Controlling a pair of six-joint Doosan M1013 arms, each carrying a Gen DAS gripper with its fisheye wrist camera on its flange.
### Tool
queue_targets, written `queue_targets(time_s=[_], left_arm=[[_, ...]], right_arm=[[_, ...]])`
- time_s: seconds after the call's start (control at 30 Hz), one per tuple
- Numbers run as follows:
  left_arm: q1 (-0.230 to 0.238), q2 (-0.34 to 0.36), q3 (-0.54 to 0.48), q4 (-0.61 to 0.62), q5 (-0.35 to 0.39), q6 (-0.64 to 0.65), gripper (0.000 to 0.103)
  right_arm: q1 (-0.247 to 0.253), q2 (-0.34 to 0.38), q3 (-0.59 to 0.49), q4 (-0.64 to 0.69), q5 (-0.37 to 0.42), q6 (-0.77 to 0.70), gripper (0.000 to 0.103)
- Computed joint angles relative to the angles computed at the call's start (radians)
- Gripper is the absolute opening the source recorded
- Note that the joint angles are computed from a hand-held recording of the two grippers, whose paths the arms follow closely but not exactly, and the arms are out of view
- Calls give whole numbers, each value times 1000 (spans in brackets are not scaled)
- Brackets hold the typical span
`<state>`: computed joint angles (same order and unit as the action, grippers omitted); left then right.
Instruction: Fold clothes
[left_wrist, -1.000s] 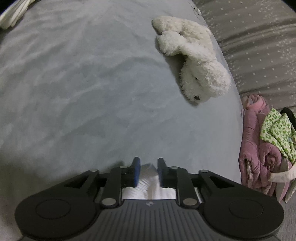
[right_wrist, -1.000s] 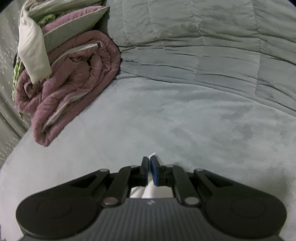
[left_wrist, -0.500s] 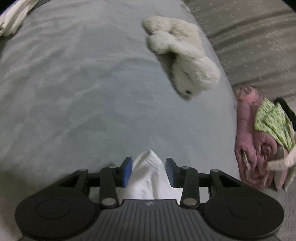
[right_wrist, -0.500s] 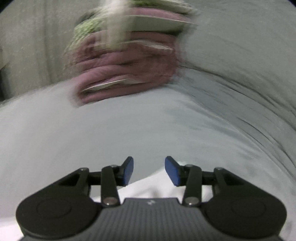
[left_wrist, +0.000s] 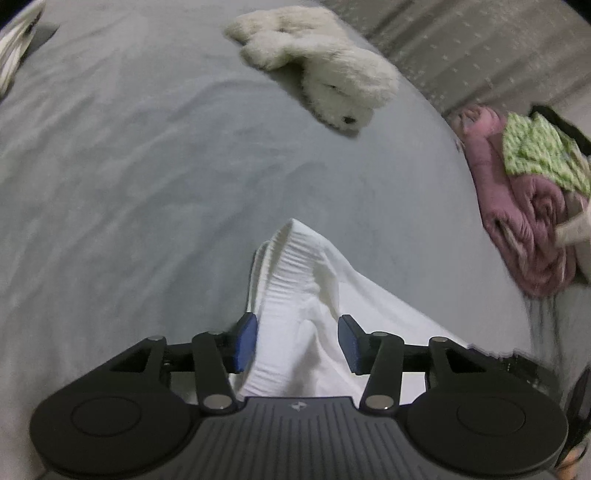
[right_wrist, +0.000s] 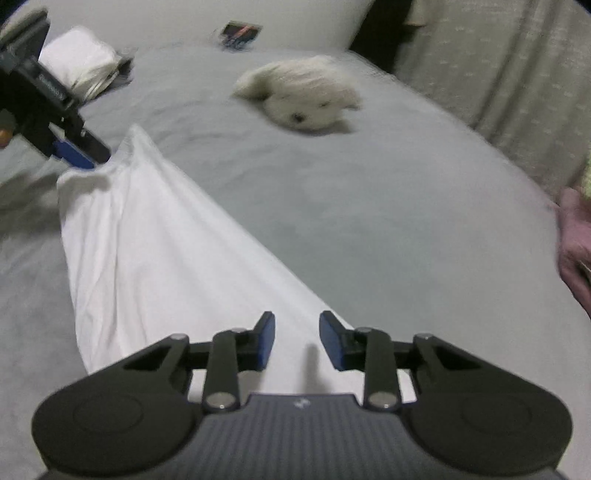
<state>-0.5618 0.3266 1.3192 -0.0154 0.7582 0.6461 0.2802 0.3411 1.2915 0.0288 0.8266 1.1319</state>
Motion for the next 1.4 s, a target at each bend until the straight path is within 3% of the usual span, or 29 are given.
queue_targets(time_s=[0.23, 0.27, 0.33, 0.37, 0.4, 0.67, 1.07, 1.4], left_arm=[[10, -16, 31, -69, -57, 100, 49], [6, -15, 32, -64, -55, 109, 48], [2, -10, 26, -48, -35, 131, 35], [2, -7, 20, -43, -17, 129, 19], [2, -5, 18, -42, -6, 127, 19], [11, -17, 25, -72, -26, 116, 19], [15, -31, 44, -1, -48, 37, 19], [27, -18, 47, -53, -41, 67, 22]], right_arm=[[2, 70, -100, 14, 142, -43, 26], [0, 74, -107, 33, 158, -54, 17], [-6, 83, -123, 75, 187, -74, 7], [-6, 84, -125, 79, 191, -81, 6], [-6, 84, -126, 77, 191, -83, 5], [2, 53, -84, 34, 78, -57, 4], [7, 21, -22, -45, -94, 85, 4], [39, 42, -27, -158, -56, 139, 6]])
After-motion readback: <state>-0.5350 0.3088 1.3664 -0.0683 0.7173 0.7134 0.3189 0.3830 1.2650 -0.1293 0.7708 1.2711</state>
